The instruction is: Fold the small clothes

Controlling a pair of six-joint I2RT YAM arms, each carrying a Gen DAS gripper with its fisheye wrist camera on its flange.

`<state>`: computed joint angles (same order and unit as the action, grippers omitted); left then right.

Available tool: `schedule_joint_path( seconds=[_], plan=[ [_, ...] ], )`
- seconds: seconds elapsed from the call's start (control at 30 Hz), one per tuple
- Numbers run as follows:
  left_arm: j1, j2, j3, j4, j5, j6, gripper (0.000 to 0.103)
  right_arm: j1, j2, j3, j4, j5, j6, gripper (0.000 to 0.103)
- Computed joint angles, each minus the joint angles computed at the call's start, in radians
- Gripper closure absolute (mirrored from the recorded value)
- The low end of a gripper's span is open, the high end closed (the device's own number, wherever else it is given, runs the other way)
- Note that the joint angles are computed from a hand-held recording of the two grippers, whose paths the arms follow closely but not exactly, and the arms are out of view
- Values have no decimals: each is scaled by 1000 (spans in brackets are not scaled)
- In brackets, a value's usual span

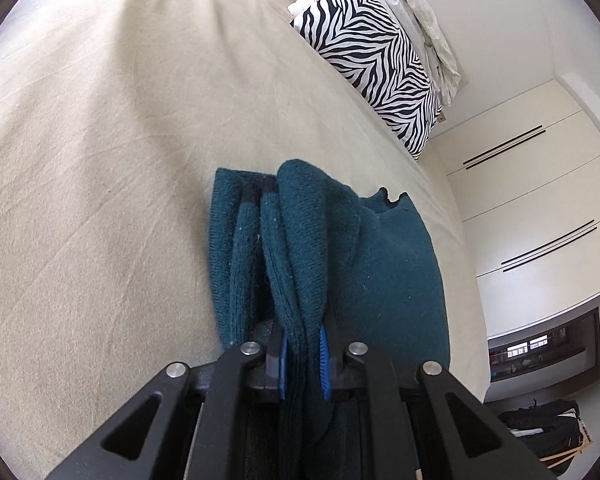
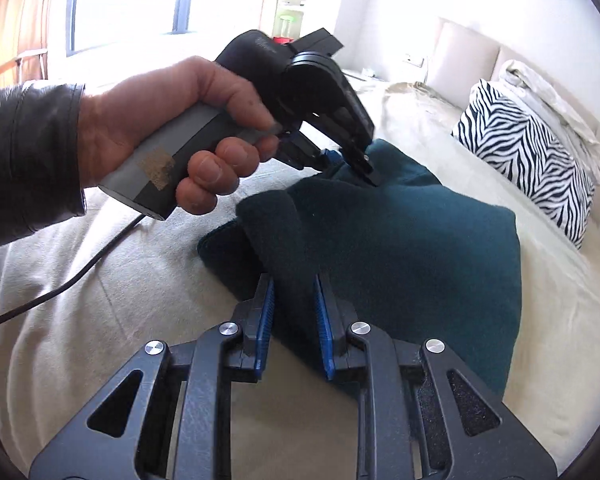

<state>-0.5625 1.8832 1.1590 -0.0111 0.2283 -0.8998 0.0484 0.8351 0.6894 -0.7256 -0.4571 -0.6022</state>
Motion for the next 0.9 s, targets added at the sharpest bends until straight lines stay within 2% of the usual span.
schedule_joint_path(
  seconds=[0.13,0.27,0.3,0.37,0.47,0.5,0.57,0.63,0.67,0.7,0.77,0.83,0.9],
  plan=[
    [-7,-50,13,-48,-21,27,91,-217,123,99,-20,-123,-46,84],
    [-11,-55,34,-126,-33,70,91,-280,145,120,12,-147,17,84],
    [-8,-56,9,-108,-28,61,91,-274,168,139,-11,-135,10,84],
    [16,-58,-78,7,13,4,91,-317,274,170,16,-141,-16,83],
    [43,-36,-150,166,55,-80,90,-247,401,166,23,-32,-15,76],
    [39,-36,-147,164,44,-77,90,-252,406,136,54,-51,-4,76],
    [26,-45,-125,115,8,-47,88,-278,378,122,27,-108,-6,76],
    [11,-66,-98,53,-44,-30,85,-316,382,125,-1,-168,-11,76],
    [-1,-90,-92,17,-94,-20,84,-347,333,103,-54,-213,-34,76],
    [-17,-117,-82,-26,-162,-10,78,-372,334,117,-70,-249,-36,76],
    [-60,-176,-54,-135,-320,-1,72,-444,306,147,-164,-331,-75,76],
    [-107,-218,-28,-194,-406,15,72,-494,301,184,-240,-379,-87,76],
    [-186,-226,14,-256,-490,27,72,-515,345,210,-255,-396,-71,76]
  ],
)
